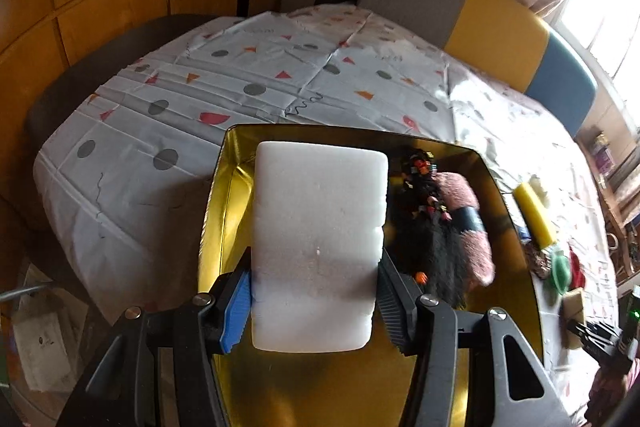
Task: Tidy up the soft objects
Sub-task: 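Place the foam block in the tray with the left tool while the right tool grasps the mesh bundle, then lift the beige mesh bundle with the right tool toward the gold tray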
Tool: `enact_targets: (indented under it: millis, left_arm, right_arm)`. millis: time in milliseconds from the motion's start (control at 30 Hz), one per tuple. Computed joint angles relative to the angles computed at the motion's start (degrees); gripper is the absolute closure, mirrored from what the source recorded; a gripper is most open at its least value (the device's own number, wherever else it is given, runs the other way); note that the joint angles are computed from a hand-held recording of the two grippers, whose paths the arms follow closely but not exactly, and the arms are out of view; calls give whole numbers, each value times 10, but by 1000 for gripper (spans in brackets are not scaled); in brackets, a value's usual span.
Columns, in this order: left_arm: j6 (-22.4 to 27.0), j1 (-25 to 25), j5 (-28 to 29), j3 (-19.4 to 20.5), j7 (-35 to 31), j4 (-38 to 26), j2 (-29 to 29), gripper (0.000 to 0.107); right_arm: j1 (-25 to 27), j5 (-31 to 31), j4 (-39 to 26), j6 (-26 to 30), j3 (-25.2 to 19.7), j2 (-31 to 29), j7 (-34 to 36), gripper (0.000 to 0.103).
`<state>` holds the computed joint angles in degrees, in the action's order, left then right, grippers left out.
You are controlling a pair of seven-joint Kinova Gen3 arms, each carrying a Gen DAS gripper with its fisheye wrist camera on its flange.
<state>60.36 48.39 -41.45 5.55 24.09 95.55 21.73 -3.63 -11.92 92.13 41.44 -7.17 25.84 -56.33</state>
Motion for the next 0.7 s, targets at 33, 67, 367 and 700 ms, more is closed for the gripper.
enact_targets:
  millis: [33, 67, 367, 700]
  left_arm:
    - [0, -7, 3, 1, -16, -7, 6, 51]
    - [1, -13, 4, 0, -31, -15, 14, 51]
    - [-13, -48, 51, -26, -139, -68, 66, 43]
    - [27, 0, 24, -53, -95, -75, 62, 25]
  right_arm:
    - [0, 0, 1, -1, 0, -1, 1, 83]
    - [0, 1, 2, -2, 0, -1, 2, 83]
    - [-5, 9, 4, -8, 2, -1, 2, 82]
    - [-8, 16, 6, -12, 4, -1, 0, 82]
